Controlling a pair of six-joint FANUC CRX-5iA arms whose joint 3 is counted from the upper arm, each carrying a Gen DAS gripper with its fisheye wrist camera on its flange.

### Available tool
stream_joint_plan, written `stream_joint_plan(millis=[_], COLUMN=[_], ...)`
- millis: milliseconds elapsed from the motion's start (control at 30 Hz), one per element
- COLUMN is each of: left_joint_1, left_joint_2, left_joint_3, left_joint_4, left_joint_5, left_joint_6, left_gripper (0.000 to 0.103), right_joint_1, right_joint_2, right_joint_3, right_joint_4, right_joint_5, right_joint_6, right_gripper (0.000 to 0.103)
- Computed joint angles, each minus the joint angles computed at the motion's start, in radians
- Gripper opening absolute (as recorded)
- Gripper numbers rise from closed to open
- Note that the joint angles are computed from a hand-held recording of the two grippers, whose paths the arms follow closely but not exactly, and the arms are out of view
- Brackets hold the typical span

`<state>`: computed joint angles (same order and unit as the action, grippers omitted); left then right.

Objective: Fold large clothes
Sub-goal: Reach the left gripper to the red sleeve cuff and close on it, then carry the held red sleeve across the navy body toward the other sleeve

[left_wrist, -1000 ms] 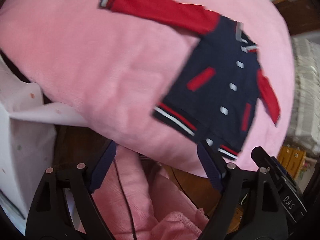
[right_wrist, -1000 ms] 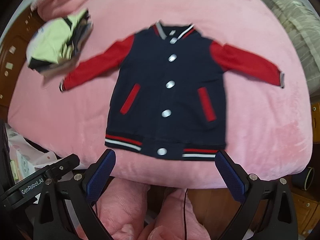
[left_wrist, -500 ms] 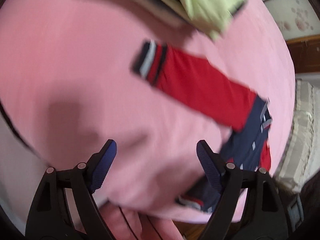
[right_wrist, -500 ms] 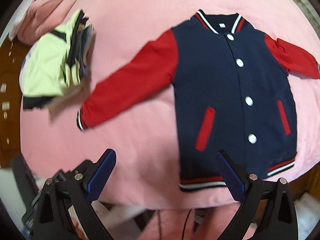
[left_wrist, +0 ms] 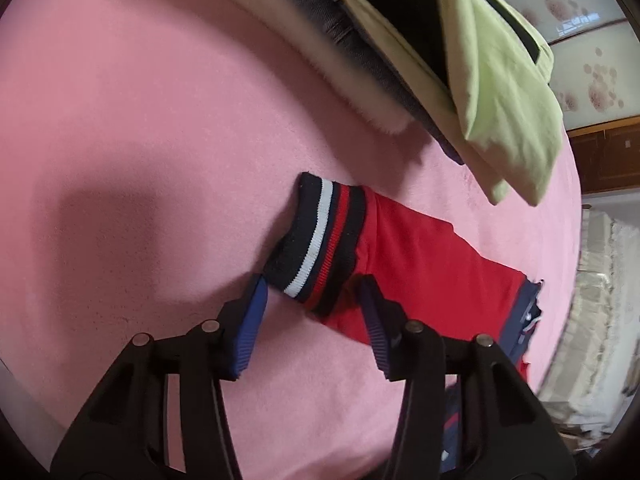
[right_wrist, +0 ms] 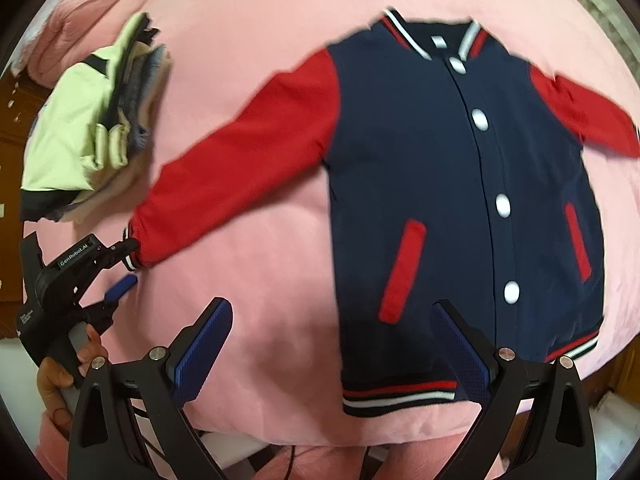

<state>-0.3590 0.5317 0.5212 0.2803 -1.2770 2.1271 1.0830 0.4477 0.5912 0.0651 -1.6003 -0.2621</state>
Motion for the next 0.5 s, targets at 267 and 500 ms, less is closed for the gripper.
stream_joint_plan(millis=[267,500], left_joint_1=[-0.134,-0.282], left_joint_2=[-0.042,0.005], left_joint_3=[0.103,0.305], left_joint_4=[-0.279,-0.335], left_joint_5=[0.045,0.082], left_joint_6=[0.05,-0.013], left_gripper=[0.009,0.008], right_joint_1=[0.045,0.085], right_joint_2=[-0.171,-0.355], right_joint_3=[-0.278,-0.51], right_joint_4=[0.004,0.07], right_joint_5=[0.163,0.221], right_joint_6=[-0.061,-0.117], right_gripper=[0.101,0.101])
